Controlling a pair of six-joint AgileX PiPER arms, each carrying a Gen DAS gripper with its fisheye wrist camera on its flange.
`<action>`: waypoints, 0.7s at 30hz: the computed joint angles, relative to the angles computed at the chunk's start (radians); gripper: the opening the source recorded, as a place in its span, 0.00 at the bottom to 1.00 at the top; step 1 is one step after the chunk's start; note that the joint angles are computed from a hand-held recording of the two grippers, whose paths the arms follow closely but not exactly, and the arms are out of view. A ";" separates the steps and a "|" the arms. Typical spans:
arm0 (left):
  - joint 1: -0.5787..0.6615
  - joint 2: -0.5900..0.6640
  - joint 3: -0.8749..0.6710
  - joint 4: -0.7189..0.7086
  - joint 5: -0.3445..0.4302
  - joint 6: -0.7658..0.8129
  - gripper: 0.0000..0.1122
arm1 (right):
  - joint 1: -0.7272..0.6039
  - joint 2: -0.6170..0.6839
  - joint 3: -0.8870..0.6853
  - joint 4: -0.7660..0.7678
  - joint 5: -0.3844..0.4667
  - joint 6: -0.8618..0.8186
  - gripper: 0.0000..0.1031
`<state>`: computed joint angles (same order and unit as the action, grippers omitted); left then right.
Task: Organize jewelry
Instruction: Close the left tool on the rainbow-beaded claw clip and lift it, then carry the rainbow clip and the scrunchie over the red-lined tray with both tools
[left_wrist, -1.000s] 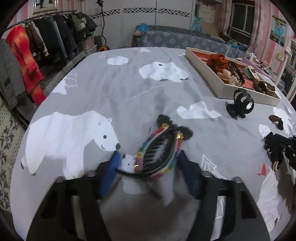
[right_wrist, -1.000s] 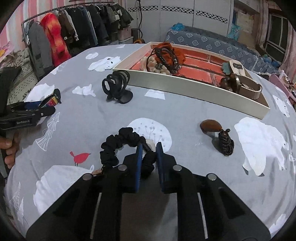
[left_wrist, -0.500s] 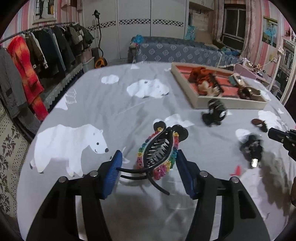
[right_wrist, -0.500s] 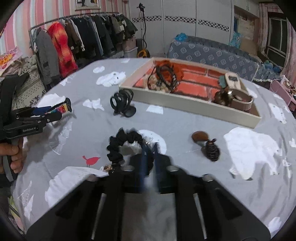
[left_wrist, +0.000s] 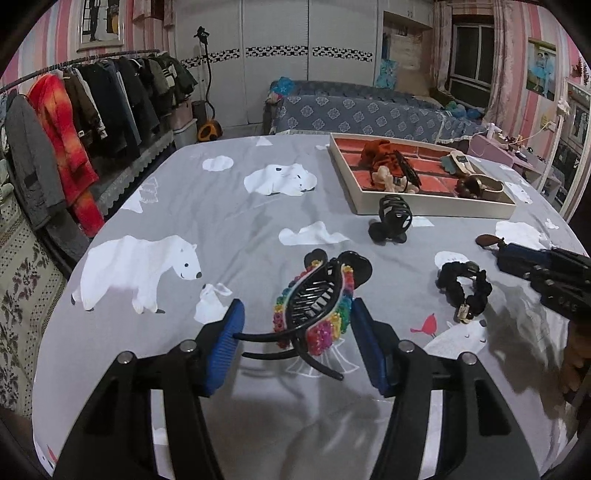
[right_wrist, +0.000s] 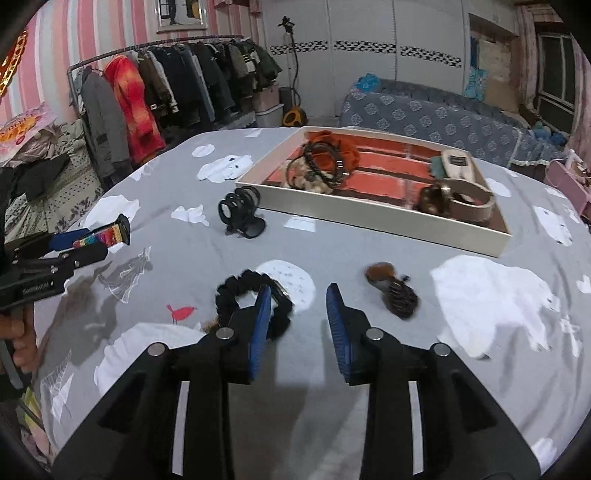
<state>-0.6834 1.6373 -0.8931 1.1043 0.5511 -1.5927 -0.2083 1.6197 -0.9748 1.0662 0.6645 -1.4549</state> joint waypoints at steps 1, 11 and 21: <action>0.006 0.001 0.000 0.002 -0.005 0.000 0.52 | 0.020 0.015 -0.010 -0.009 -0.014 0.014 0.32; 0.051 0.014 -0.001 0.054 -0.055 -0.016 0.49 | 0.076 0.093 -0.058 -0.084 -0.035 0.109 0.11; 0.007 0.006 -0.005 0.061 -0.047 -0.038 0.18 | -0.079 -0.076 -0.016 0.017 0.099 0.009 0.11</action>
